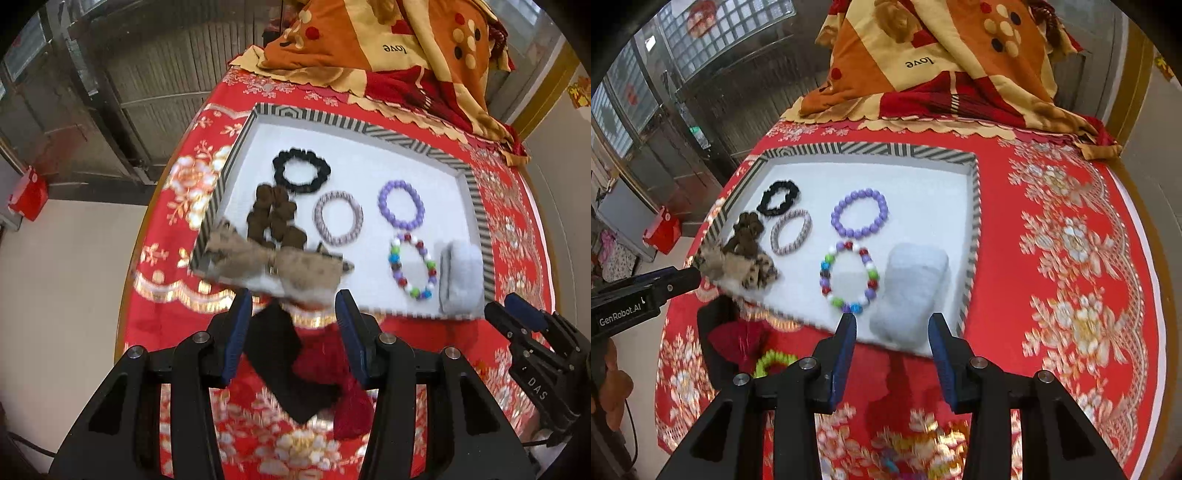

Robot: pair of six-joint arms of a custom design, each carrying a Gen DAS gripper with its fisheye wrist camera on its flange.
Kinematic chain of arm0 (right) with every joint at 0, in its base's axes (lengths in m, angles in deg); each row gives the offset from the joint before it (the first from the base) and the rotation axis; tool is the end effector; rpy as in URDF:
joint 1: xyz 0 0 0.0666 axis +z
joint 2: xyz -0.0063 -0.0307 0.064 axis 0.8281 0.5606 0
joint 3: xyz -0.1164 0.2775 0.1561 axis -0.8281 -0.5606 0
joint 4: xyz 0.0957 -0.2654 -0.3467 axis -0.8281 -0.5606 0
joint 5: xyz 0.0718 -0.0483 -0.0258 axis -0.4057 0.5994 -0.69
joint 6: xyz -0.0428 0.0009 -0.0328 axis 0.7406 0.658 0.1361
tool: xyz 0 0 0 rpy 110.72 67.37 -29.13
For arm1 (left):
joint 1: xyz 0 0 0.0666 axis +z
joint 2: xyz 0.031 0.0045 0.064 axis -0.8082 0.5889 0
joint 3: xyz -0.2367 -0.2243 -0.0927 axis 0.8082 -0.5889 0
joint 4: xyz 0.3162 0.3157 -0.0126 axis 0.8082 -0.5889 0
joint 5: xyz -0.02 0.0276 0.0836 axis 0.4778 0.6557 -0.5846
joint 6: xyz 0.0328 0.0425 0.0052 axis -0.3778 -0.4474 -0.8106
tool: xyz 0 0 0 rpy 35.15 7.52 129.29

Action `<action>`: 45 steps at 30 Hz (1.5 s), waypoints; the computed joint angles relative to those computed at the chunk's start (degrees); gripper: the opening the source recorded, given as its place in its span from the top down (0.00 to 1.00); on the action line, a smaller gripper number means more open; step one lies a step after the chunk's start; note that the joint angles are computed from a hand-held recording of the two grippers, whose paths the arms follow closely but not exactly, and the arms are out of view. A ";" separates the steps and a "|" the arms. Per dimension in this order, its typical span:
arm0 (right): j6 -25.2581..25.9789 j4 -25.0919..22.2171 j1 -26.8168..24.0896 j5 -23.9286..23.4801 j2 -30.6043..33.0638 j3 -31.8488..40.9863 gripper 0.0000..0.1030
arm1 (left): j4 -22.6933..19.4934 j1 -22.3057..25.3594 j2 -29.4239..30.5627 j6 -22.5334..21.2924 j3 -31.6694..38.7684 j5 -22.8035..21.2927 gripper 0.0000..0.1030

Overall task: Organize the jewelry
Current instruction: 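Withdraw both open tools from the tray toward the remaining items, then move the left tool to the black fabric headband while the right tool approaches the amber bead bracelet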

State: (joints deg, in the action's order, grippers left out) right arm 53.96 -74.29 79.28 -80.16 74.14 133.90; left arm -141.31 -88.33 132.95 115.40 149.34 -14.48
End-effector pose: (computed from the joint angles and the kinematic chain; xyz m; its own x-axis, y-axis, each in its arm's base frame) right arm 0.5339 0.2310 0.4228 -0.8732 -0.1288 -0.4700 -0.2107 0.9694 0.1259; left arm 0.5281 -0.3532 0.4382 -0.9111 -0.1635 -0.3783 -0.1471 0.9865 -0.0721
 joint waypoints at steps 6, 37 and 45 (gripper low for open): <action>1.46 -0.17 0.49 1.33 -5.43 -5.84 0.62 | 0.23 -2.43 -3.69 2.39 -4.89 -1.24 0.55; 5.92 -2.06 -3.52 0.49 -19.58 -21.92 0.61 | -2.76 -10.96 -7.66 11.19 -12.53 -3.43 0.55; 6.78 -2.81 -5.34 -0.96 -20.08 -23.21 0.61 | -1.09 -10.33 -9.97 12.15 -15.98 -0.97 0.55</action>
